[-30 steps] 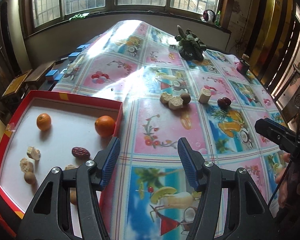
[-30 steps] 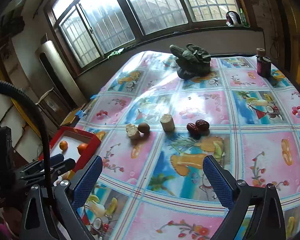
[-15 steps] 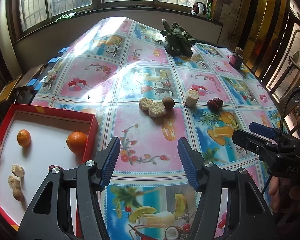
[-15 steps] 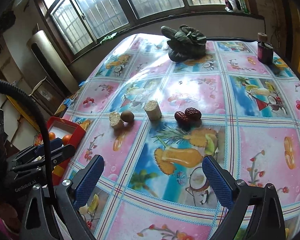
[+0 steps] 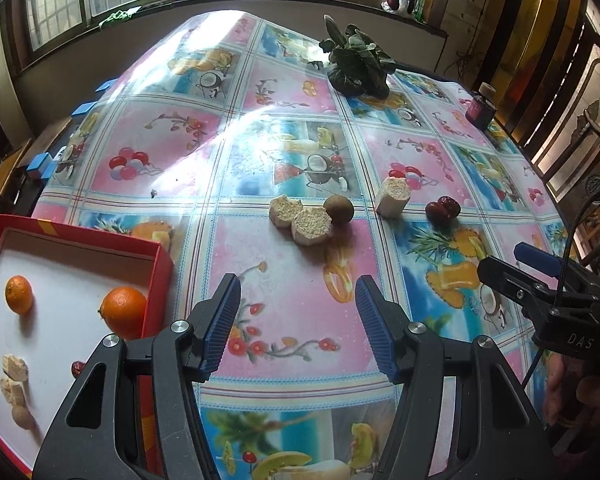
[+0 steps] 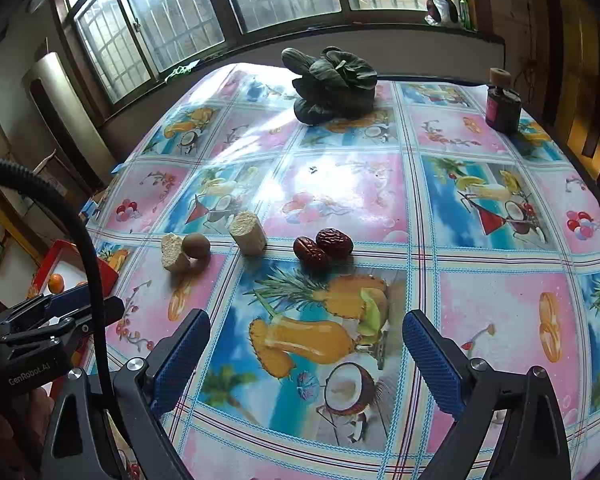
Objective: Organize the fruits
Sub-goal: 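Move the left tool to another round pale snack and grasp it, then grasp a red date with the right tool while the left tool holds the snack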
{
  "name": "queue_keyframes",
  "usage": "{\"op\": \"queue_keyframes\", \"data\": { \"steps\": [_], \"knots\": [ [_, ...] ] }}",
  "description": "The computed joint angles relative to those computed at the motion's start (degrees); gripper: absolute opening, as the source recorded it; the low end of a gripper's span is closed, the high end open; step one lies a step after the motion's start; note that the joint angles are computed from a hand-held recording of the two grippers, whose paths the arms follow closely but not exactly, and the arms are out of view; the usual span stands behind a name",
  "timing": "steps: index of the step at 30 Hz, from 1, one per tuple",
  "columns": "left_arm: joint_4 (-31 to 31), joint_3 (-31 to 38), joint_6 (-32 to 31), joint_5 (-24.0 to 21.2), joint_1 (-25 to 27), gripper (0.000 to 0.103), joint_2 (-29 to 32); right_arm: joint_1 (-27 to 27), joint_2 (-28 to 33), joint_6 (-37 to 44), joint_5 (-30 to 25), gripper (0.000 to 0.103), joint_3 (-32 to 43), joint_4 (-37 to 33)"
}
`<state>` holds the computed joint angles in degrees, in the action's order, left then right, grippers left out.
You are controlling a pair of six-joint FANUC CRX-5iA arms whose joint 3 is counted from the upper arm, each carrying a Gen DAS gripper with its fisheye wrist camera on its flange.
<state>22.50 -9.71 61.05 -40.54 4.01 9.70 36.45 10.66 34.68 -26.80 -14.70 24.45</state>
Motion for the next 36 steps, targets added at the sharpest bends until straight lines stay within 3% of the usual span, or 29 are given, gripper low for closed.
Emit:
{"op": "queue_keyframes", "data": {
  "steps": [5,13,15,18,20,32,36],
  "knots": [
    [-2.3,5.2,1.7,-2.7,-1.3,0.06,4.6,-0.7,0.2,1.1,0.3,0.097,0.1,-1.6],
    [-5.1,9.9,4.7,-3.2,-2.5,0.06,8.7,-0.7,0.3,1.6,1.1,0.092,-0.4,-0.9],
    [-6.0,10.8,5.5,-2.9,-2.8,0.056,9.5,-0.6,0.6,2.4,0.8,0.088,-0.1,-0.8],
    [-6.3,11.9,5.4,-3.3,-2.9,0.037,10.7,-0.3,0.6,1.2,1.1,0.086,-0.9,1.8],
    [-6.5,11.4,5.5,-2.4,-2.9,0.028,10.5,-0.2,0.4,-0.3,1.8,0.086,-1.8,4.5],
    [-1.6,5.4,-0.8,-1.9,-2.0,0.028,6.3,-1.0,2.4,-1.5,1.8,0.083,-0.9,9.7],
    [0.1,3.2,-2.9,-2.0,-1.4,0.028,4.4,-1.5,4.7,-0.5,-1.0,0.069,2.0,10.1]
  ]
}}
